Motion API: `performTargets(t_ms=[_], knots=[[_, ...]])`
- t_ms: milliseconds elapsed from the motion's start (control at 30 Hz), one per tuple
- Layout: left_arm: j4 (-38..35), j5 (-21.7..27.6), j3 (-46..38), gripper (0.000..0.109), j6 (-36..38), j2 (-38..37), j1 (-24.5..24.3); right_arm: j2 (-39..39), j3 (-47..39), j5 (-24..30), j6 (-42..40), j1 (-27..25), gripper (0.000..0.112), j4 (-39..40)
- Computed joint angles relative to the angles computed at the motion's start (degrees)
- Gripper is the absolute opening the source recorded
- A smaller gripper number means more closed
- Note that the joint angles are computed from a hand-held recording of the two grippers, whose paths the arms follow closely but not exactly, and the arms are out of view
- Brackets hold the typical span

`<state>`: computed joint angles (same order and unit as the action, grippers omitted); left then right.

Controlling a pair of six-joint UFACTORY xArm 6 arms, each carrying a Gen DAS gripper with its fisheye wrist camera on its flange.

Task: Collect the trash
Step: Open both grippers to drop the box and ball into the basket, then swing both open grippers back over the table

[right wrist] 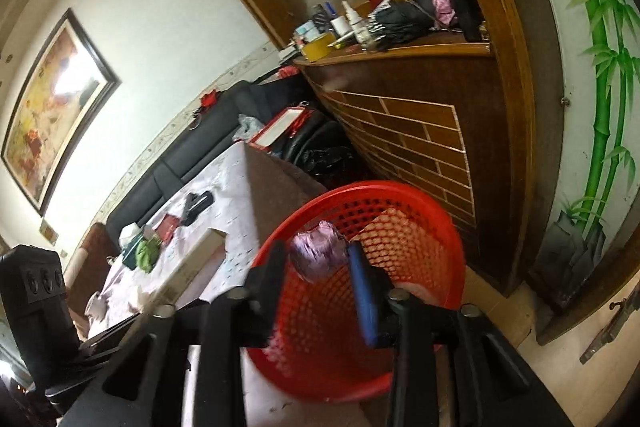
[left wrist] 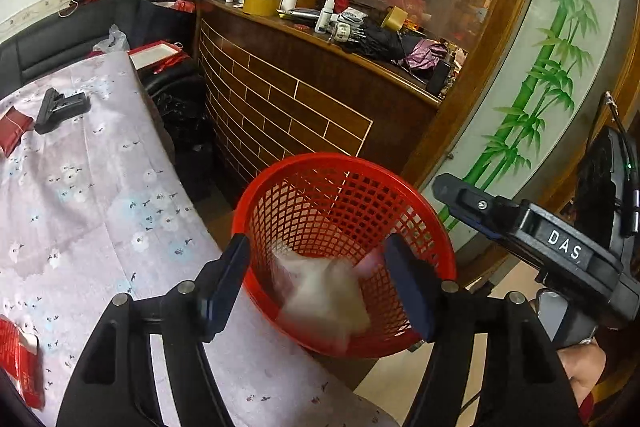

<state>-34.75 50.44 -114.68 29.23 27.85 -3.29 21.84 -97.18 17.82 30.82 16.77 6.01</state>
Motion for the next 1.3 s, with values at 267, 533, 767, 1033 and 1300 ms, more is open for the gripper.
performTargets(t_ms=[267, 533, 767, 1033, 1300], knots=[[-2.1, -9.3, 16.8, 0.07, 6.4, -11.8, 1.9, -2.6, 4.9, -4.2, 2.7, -0.5, 0.059, -2.7], [-4.4, -18.2, 36.3, 0.072, 14.5, -27.3, 7.3, -4.5, 7.6, -5.9, 6.4, 4.5, 0.071, -8.7], [-8.9, -18.5, 44.3, 0.073, 19.5, -35.1, 15.7, 1.9, -0.7, -2.1, -3.3, 12.3, 0.071, -1.1], [-15.3, -17.0, 48.5, 0.073, 22.7, -39.9, 30.6, 10.2, -13.4, 5.2, -9.8, 19.1, 0.071, 1.4], [-8.9, -19.7, 43.2, 0.074, 11.9, -32.4, 43.7, 16.9, -24.8, 12.0, -12.1, 22.8, 0.071, 0.5]])
